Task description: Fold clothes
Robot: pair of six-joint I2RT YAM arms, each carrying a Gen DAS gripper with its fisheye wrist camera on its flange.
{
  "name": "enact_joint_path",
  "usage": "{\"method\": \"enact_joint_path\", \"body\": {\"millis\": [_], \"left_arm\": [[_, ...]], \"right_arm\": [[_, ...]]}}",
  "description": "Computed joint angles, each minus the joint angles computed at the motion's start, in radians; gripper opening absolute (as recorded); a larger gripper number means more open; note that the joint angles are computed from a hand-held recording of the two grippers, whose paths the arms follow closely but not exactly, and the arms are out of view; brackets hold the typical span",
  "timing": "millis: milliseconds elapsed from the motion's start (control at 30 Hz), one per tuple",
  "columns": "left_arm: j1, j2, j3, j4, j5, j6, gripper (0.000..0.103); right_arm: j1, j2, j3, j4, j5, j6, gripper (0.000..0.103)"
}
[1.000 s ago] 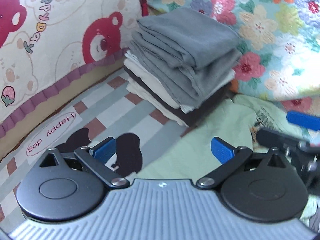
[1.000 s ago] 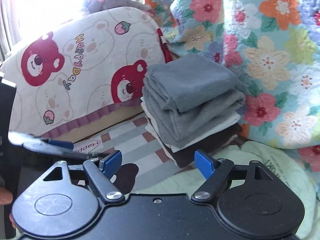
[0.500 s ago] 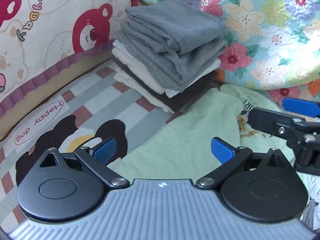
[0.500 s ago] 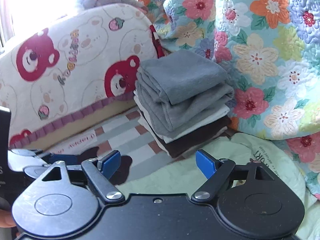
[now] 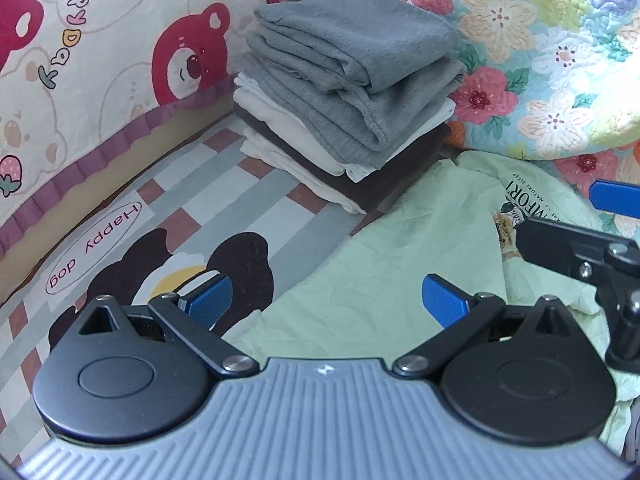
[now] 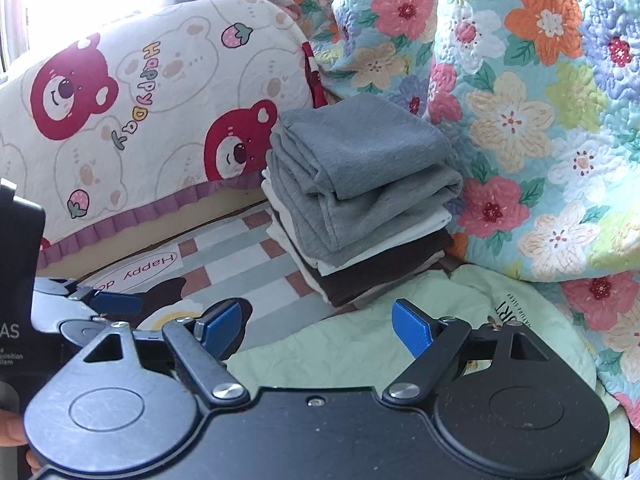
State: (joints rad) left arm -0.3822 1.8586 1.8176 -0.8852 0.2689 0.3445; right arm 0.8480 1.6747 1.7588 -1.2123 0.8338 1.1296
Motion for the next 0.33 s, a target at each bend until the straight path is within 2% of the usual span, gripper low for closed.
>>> {"method": "enact_joint_path", "body": {"millis": [333], "left_arm": [[0.010, 0.014, -0.011, 0.010, 0.015, 0.002, 0.103]], "right_arm": [[0.017, -0.009, -0.020, 0.033, 0.010, -0.001, 0.086]]}}
